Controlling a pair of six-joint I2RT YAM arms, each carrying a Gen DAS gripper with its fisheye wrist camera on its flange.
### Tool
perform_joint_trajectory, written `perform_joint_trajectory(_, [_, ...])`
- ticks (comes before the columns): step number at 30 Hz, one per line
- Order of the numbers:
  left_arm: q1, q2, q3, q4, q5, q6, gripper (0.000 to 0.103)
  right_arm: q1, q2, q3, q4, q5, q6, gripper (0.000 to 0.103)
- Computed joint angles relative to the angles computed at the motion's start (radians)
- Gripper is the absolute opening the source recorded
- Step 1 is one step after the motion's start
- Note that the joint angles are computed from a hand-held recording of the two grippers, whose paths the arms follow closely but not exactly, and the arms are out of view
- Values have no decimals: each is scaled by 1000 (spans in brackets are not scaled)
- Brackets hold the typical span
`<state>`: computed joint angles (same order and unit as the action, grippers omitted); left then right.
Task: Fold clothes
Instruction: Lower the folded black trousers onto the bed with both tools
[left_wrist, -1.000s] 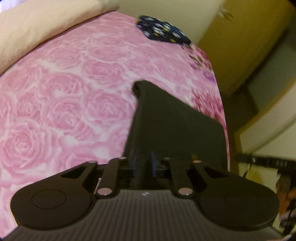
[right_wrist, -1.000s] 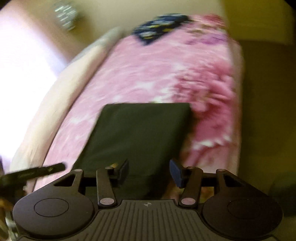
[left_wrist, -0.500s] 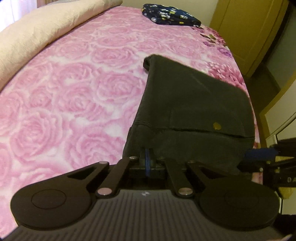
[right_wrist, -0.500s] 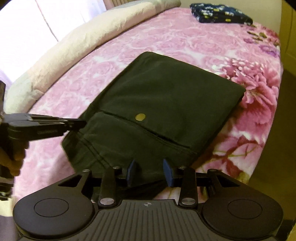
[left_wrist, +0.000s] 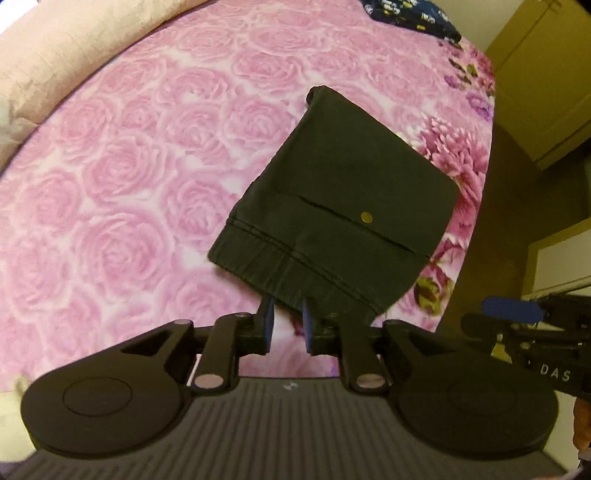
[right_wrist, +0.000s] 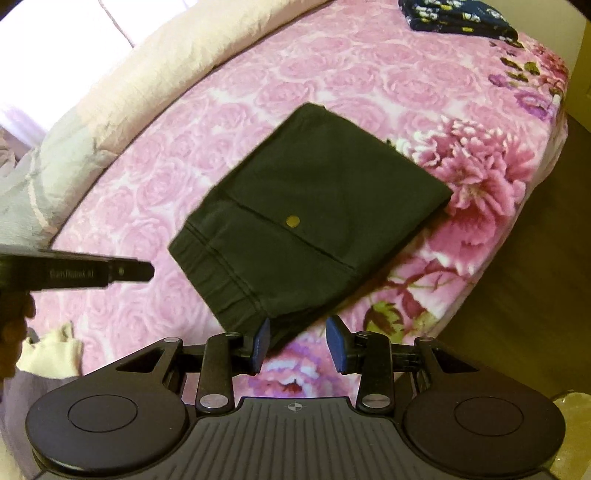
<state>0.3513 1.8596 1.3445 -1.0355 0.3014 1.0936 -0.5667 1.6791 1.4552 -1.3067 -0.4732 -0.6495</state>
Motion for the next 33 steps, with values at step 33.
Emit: perform_joint_trajectory(33, [74,-53,-15,31,109,104,10,-25,10,38,-83,29,-56,38])
